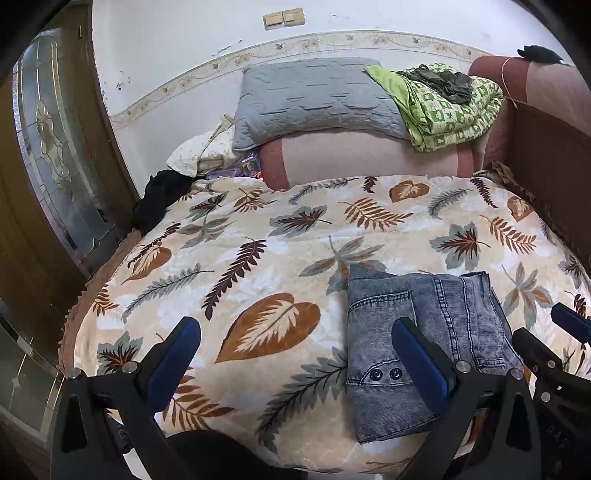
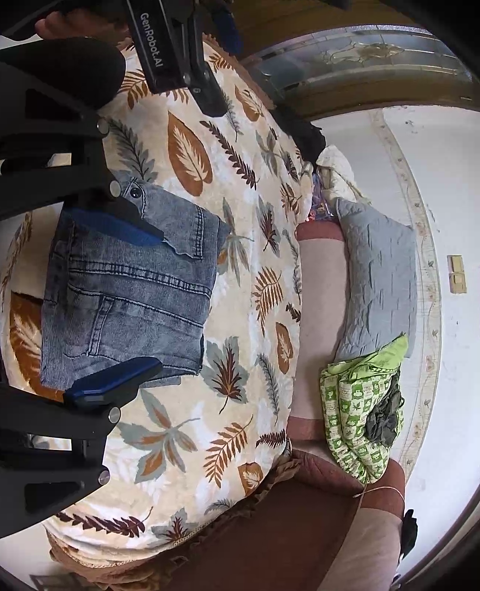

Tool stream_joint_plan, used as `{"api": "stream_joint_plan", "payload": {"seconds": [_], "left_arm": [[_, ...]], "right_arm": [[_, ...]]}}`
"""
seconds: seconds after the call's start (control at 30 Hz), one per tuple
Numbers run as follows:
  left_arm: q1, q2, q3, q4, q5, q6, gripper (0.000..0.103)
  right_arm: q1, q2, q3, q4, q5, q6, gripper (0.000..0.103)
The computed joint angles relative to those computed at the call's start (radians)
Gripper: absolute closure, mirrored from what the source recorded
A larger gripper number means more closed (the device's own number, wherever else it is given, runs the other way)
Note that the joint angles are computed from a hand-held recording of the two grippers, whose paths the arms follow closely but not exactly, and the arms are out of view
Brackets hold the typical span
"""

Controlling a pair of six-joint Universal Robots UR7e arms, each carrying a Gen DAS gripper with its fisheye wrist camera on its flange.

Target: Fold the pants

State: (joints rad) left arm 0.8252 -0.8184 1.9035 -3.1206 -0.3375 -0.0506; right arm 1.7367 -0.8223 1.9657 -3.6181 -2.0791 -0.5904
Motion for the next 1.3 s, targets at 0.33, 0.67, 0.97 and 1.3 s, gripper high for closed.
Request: {"api": "stream_joint_plan", "payload": {"seconds": [0.33,0.67,0.97,1.3], "left_arm": [[0.001,-0.003,0.001,0.0,-0.001,0.002,0.0],[0.001,-0.003,0.002,0.008,-0.001,-0.008,0.0],[0.0,-0.002,0.001,0.014,-0.003,-0.016,0.0],[0.003,-0.008,0.009,0.016,-0.019,-0.012,0.0]], "right_arm": [[0.0,0.001,-0.001,0.002,-0.001,0.001,0.037],[0.005,0.006,-0.005,0.005,-0.007,0.004,0.037],[0.003,0.006,-0.012,0.014,-0.014,0.012,0.037],[0.017,0.02,-0.034,0.01,-0.069,0.009,0.037]]}}
